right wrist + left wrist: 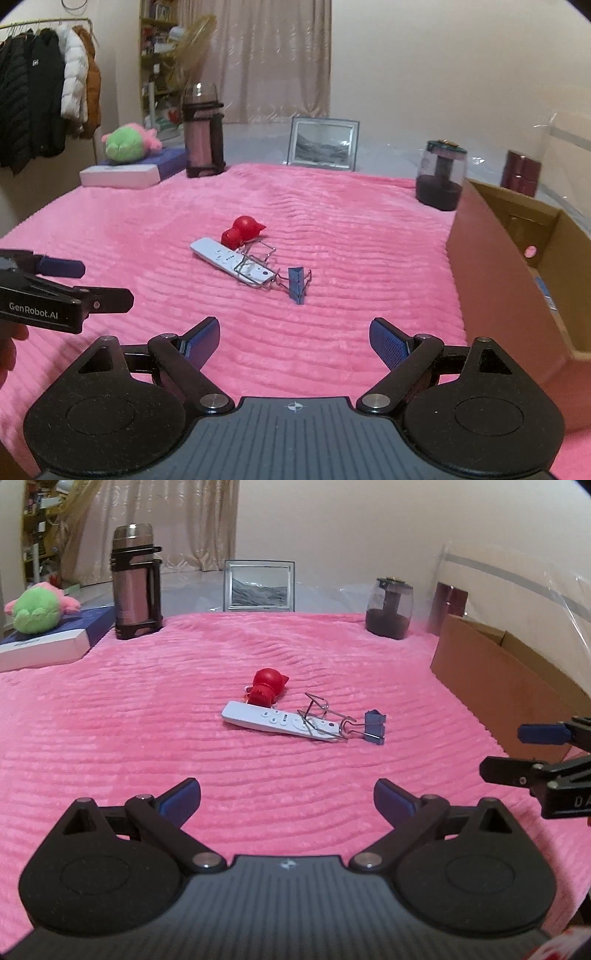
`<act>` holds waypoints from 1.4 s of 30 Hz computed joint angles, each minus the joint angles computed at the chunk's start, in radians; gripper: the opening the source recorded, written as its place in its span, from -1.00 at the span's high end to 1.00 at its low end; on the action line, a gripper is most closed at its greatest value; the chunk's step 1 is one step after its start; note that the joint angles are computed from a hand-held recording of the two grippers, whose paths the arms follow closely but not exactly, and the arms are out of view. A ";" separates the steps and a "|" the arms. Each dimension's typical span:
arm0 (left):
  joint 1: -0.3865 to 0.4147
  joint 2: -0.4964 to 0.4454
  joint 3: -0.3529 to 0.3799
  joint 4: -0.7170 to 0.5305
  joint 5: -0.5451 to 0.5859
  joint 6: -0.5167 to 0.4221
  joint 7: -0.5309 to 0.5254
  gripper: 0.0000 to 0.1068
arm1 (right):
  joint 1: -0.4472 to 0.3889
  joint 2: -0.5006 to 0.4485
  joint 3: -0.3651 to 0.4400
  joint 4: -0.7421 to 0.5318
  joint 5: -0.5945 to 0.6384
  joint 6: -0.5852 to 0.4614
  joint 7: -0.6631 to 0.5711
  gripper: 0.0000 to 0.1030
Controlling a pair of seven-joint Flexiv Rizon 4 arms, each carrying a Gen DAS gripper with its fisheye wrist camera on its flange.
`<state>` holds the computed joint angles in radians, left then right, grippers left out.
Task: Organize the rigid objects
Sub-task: 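Grasp the blue binder clip with the right tool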
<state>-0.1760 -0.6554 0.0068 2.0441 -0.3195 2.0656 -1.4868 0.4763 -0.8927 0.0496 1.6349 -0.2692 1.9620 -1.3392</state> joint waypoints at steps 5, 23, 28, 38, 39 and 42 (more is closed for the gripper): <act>0.021 -0.041 0.004 -0.074 0.027 -0.051 0.051 -0.83 | -0.103 -0.080 0.126 -0.127 -0.098 -0.099 0.053 -0.65; 0.094 -0.172 -0.022 -0.297 0.061 -0.144 0.121 -0.78 | -0.083 -0.384 0.200 -0.636 -0.164 -0.351 -0.099 0.14; 0.101 -0.201 -0.032 -0.342 0.062 -0.162 0.122 -0.78 | -0.066 -0.435 0.207 -0.730 -0.109 -0.398 -0.145 0.23; 0.104 -0.228 -0.041 -0.381 0.066 -0.177 0.117 -0.77 | -0.033 -0.485 0.211 -0.838 -0.023 -0.445 -0.226 0.41; 0.105 -0.229 -0.041 -0.382 0.066 -0.178 0.116 -0.77 | -0.026 -0.487 0.197 -0.845 -0.016 -0.449 -0.223 0.43; 0.105 -0.231 -0.043 -0.383 0.065 -0.180 0.113 -0.77 | -0.021 -0.494 0.195 -0.864 0.001 -0.460 -0.231 0.47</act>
<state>-0.0708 -0.8867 -0.0363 1.6610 -0.2540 1.8855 -1.3742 0.4552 -1.3872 0.2447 0.7711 -0.2677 1.5015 -1.5697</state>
